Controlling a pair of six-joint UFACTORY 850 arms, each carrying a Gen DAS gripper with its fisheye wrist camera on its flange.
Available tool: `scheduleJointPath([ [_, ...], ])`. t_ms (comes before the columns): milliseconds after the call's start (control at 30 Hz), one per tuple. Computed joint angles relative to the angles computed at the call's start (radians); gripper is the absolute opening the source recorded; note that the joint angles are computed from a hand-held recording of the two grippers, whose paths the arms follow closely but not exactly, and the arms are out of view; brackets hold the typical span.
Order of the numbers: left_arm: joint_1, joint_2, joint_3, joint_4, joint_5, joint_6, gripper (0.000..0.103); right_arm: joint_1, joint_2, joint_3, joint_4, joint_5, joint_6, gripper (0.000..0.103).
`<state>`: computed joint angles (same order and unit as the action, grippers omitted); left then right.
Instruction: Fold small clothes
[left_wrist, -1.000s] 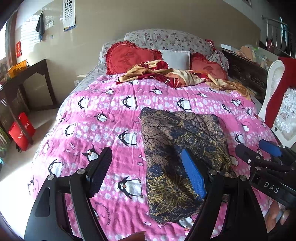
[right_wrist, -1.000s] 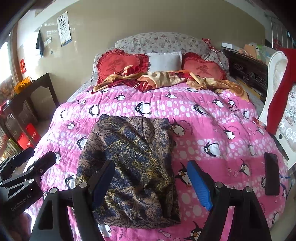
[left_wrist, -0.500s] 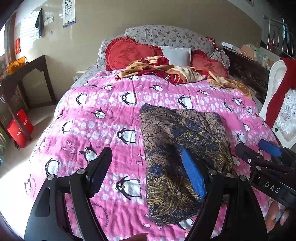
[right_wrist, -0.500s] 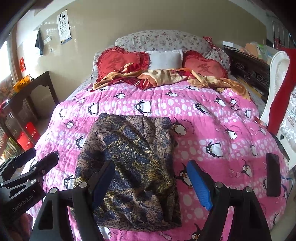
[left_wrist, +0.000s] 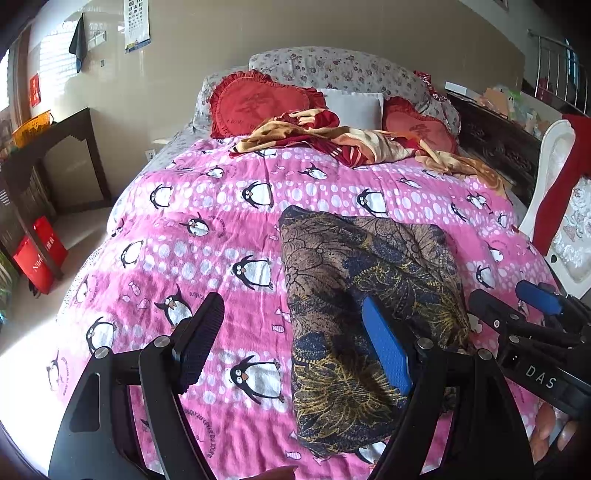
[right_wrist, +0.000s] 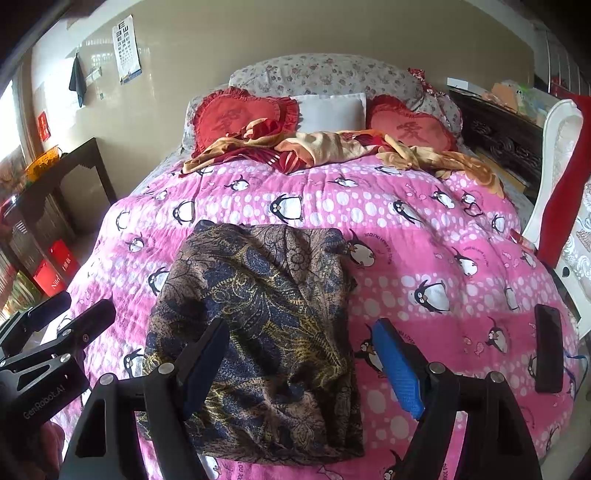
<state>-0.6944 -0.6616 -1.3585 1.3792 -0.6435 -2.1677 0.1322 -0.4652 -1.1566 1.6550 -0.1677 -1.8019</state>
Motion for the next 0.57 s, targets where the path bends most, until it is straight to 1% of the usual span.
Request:
scheduleJointPath([
  [67, 0.002, -0.002, -0.003, -0.003, 0.0, 0.002, 0.078, 0.0, -0.007, -0.006, -0.003, 0.004, 0.005, 0.078],
  [167, 0.003, -0.002, -0.002, -0.001, 0.002, 0.003, 0.078, 0.0, -0.016, -0.018, -0.066, 0.005, 0.067, 0.078],
  [367, 0.012, -0.015, -0.015, -0.001, 0.001, 0.012, 0.078, 0.007, -0.029, -0.034, -0.121, 0.01, 0.119, 0.078],
  [467, 0.017, -0.018, -0.008, 0.04, 0.012, -0.02, 0.078, 0.01, -0.044, -0.048, -0.203, 0.002, 0.192, 0.078],
  [567, 0.03, -0.019, -0.002, 0.044, 0.032, -0.024, 0.078, 0.005, -0.069, -0.072, -0.338, -0.018, 0.311, 0.078],
])
